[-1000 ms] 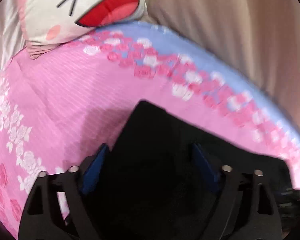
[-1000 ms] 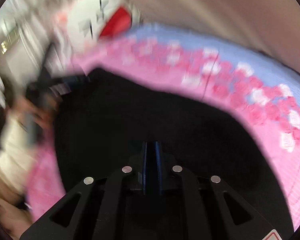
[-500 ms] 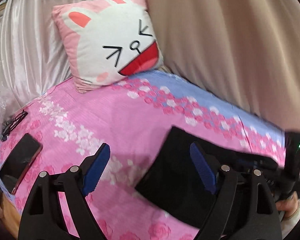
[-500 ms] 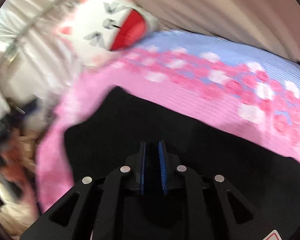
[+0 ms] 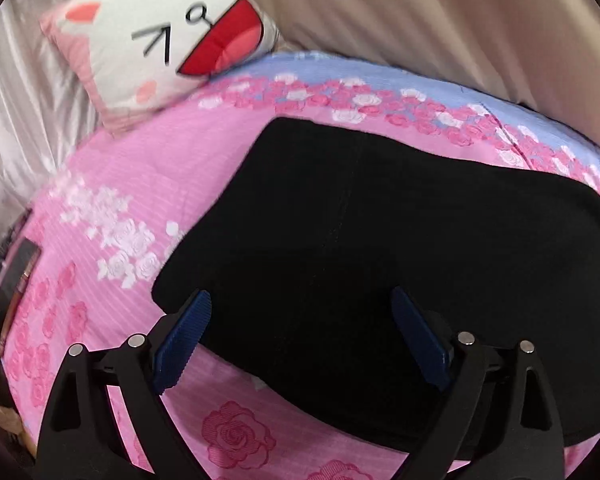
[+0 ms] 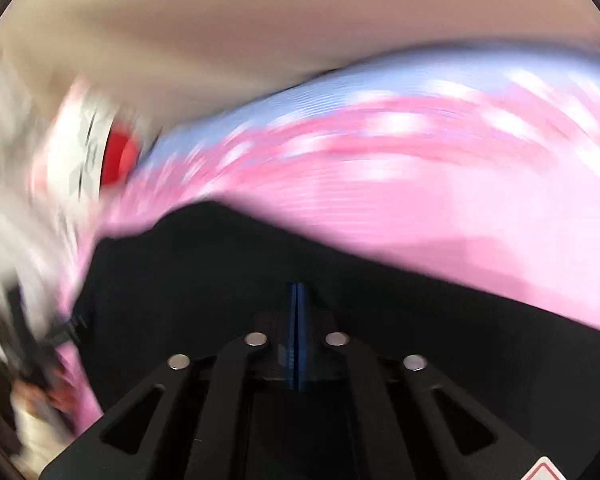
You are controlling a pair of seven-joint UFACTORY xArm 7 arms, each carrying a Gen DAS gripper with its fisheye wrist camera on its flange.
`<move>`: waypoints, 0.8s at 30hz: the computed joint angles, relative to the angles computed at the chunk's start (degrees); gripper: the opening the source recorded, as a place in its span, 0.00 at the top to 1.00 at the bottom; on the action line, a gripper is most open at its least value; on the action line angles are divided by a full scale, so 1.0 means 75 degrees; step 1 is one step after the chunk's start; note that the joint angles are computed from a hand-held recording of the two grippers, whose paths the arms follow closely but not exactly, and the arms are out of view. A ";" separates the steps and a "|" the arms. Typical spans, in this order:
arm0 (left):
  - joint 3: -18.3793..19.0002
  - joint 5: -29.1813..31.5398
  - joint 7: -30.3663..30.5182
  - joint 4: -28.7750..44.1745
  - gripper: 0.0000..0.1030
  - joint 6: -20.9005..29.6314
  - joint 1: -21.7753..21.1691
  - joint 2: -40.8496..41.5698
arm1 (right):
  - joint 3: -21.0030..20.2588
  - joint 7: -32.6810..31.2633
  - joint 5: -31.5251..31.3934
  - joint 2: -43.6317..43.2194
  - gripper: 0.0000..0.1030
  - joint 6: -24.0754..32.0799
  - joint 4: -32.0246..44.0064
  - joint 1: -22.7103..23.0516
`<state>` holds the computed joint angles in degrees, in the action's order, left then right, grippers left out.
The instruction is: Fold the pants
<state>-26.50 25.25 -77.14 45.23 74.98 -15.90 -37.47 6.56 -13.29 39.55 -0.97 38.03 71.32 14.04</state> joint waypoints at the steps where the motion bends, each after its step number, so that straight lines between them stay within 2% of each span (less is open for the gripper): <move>1: -0.0077 0.0046 0.0009 0.0113 0.14 0.0140 0.0035 0.0087 | -0.0191 0.0212 -0.0076 -0.0368 1.00 -0.0183 -0.0426 -0.0153; 2: -0.0191 0.0081 -0.0017 0.0315 0.14 0.0371 0.0080 0.0224 | -0.0325 0.0296 -0.0171 -0.0680 0.91 -0.0303 -0.0753 -0.0268; 3: -0.0227 0.0117 -0.0041 0.0450 0.14 0.0512 0.0090 0.0287 | -0.0483 0.0194 -0.0068 -0.1059 0.87 -0.0327 -0.1108 -0.0348; 5: -0.0369 0.0228 -0.0166 0.0816 0.14 0.0581 0.0049 0.0408 | -0.0892 -0.0427 0.0259 -0.1829 0.87 -0.0134 -0.1725 -0.0313; 7: -0.0506 0.0331 -0.0285 0.1202 0.14 0.0552 0.0030 0.0683 | -0.0919 -0.0383 -0.0521 -0.2321 0.87 -0.0125 -0.2175 -0.0494; 8: -0.0593 0.0375 -0.0342 0.1422 0.14 0.0530 0.0006 0.0896 | -0.0796 -0.0188 -0.1101 -0.2536 0.89 -0.0096 -0.2488 -0.0879; 9: -0.0682 0.0412 -0.0395 0.1667 0.14 0.0522 -0.0033 0.1162 | -0.0993 -0.0167 -0.1361 -0.2636 0.98 -0.0034 -0.2641 -0.1026; 11: -0.0791 0.0544 -0.0513 0.2060 0.14 0.0480 -0.0177 0.1677 | -0.1875 -0.0462 -0.0922 -0.3016 1.00 0.0080 -0.3048 -0.0919; 12: -0.0868 0.0622 -0.0571 0.2303 0.14 0.0487 -0.0261 0.1989 | -0.2033 -0.0427 -0.0837 -0.3314 1.00 0.0060 -0.3283 -0.1166; 13: -0.0937 0.0702 -0.0630 0.2526 0.14 0.0474 -0.0357 0.2287 | -0.2063 -0.0272 -0.1063 -0.3573 0.89 -0.0077 -0.3450 -0.1449; 14: -0.1013 0.0818 -0.0694 0.2751 0.14 0.0442 -0.0455 0.2596 | -0.2122 -0.0156 -0.1304 -0.3868 0.87 -0.0188 -0.3653 -0.1720; 17: -0.1253 0.1246 -0.0873 0.3563 0.14 0.0487 -0.0772 0.3689 | -0.2703 -0.0392 -0.1544 -0.4377 0.87 -0.0046 -0.3937 -0.1863; 19: -0.1288 0.1479 -0.0939 0.4023 0.14 0.0481 -0.1021 0.4313 | -0.2391 -0.0165 -0.2377 -0.4227 0.88 -0.0232 -0.4015 -0.2687; 20: -0.1298 0.1598 -0.0966 0.4289 0.14 0.0562 -0.1162 0.4632 | -0.2572 -0.0139 -0.2388 -0.4088 1.00 -0.0184 -0.4012 -0.2912; 21: -0.1289 0.1701 -0.1007 0.4497 0.14 0.0659 -0.1312 0.4859 | -0.3044 -0.0265 -0.2078 -0.4078 0.98 0.0088 -0.3885 -0.2818; 22: -0.1284 0.1822 -0.1014 0.4766 0.14 0.0780 -0.1481 0.5135 | -0.3299 -0.0333 -0.1948 -0.4201 0.88 0.0041 -0.3912 -0.2948; 24: -0.1199 0.1964 -0.1006 0.5125 0.14 0.0975 -0.1781 0.5477 | -0.3180 -0.0327 -0.2349 -0.4391 0.84 -0.0487 -0.4061 -0.3266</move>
<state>-35.49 39.98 -84.69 83.67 82.29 -29.25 3.61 -17.29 -15.74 21.93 -33.91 34.38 40.86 -10.45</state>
